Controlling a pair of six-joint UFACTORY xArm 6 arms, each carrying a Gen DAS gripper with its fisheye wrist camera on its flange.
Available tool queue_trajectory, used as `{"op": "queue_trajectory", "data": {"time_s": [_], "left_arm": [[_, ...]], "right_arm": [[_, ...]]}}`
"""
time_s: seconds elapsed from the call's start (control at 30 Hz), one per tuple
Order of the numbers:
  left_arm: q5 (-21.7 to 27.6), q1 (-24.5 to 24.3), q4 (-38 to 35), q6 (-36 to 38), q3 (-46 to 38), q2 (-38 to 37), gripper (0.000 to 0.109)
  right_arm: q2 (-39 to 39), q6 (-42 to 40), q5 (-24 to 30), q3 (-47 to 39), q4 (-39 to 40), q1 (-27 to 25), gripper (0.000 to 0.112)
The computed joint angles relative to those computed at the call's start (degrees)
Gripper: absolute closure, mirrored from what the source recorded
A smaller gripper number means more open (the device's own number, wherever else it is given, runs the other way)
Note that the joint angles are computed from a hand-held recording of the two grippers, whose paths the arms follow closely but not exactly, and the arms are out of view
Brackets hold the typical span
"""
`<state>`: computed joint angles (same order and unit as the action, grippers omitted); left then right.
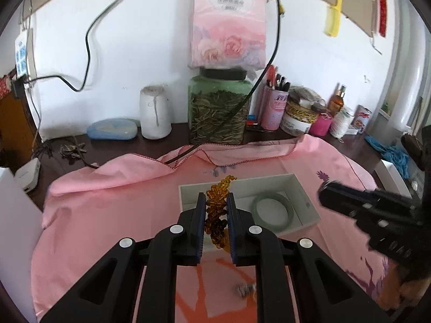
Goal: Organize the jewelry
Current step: 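Carry the ring into the white box with the right tool while the left tool drops the amber pendant there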
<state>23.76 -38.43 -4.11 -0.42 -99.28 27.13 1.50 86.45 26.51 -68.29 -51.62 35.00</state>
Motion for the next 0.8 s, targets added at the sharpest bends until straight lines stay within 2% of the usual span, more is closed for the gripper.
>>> {"op": "queue_trajectory", "data": {"time_s": [0.13,0.37,0.47,0.57,0.7,0.8], "left_arm": [[5.85,0.30,1.84,-2.42,-9.71,7.39,0.093],[10.88,0.59,0.89,-1.74,-16.90,13.94,0.091],[9.54,1.03,-0.19,-1.94,-14.98,12.99,0.066],[7.46,1.10,-2.92,0.35,-12.12,11.05,0.061],[6.36,0.63,-1.41,0.01,-10.31,9.86,0.055],[5.60,0.27,2.92,-3.39,-8.76,8.64,0.048]], "right_arm": [[4.85,-5.57,-0.81,-2.63,6.69,-1.82,0.091],[10.22,-11.02,0.43,-5.55,12.49,-3.18,0.090],[9.89,-8.84,-1.56,-4.34,10.39,-3.80,0.090],[8.29,-5.95,-1.95,-3.09,6.80,-3.79,0.087],[6.49,-2.47,-1.52,-1.93,3.14,-3.70,0.075],[5.08,1.15,-0.01,-1.53,-0.39,-3.25,0.051]]}}
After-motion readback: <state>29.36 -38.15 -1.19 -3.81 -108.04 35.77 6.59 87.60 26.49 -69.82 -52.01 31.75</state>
